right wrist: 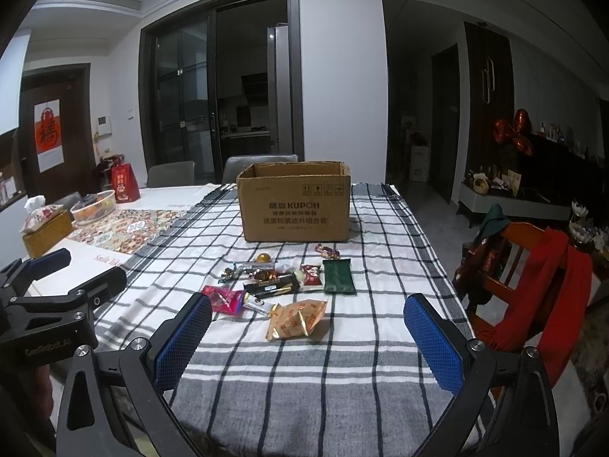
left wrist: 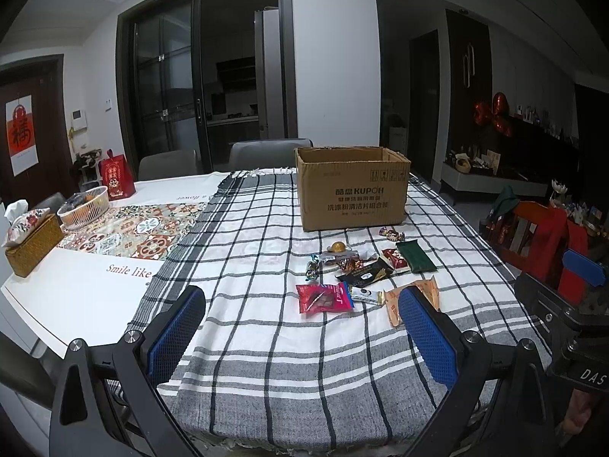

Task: Organize snacks

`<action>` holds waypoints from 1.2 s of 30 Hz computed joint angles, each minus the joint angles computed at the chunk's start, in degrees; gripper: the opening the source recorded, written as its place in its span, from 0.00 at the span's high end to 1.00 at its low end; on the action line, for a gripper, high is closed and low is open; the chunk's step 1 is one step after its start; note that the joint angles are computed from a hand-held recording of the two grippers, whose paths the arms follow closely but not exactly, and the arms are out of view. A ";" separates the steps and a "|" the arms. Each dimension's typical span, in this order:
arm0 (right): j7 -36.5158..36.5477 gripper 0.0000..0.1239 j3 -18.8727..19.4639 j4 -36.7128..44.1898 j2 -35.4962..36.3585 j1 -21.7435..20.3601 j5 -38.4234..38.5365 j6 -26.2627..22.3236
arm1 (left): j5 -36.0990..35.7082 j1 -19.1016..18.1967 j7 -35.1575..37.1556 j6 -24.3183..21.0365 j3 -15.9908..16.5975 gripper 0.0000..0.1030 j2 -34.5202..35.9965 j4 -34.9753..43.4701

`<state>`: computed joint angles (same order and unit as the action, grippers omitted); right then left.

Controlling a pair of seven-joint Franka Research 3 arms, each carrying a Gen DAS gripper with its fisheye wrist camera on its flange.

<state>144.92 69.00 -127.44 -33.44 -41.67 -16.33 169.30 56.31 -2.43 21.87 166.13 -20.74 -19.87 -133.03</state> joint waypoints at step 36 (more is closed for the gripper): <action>-0.59 0.18 0.29 0.37 0.56 0.08 -0.25 0.72 | 3.29 0.83 -3.08 0.51 -0.34 0.00 -0.82 0.08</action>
<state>144.34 69.29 -127.07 -32.89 -41.59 -16.59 170.02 59.60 -1.60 18.79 166.63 -21.08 -20.69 -132.94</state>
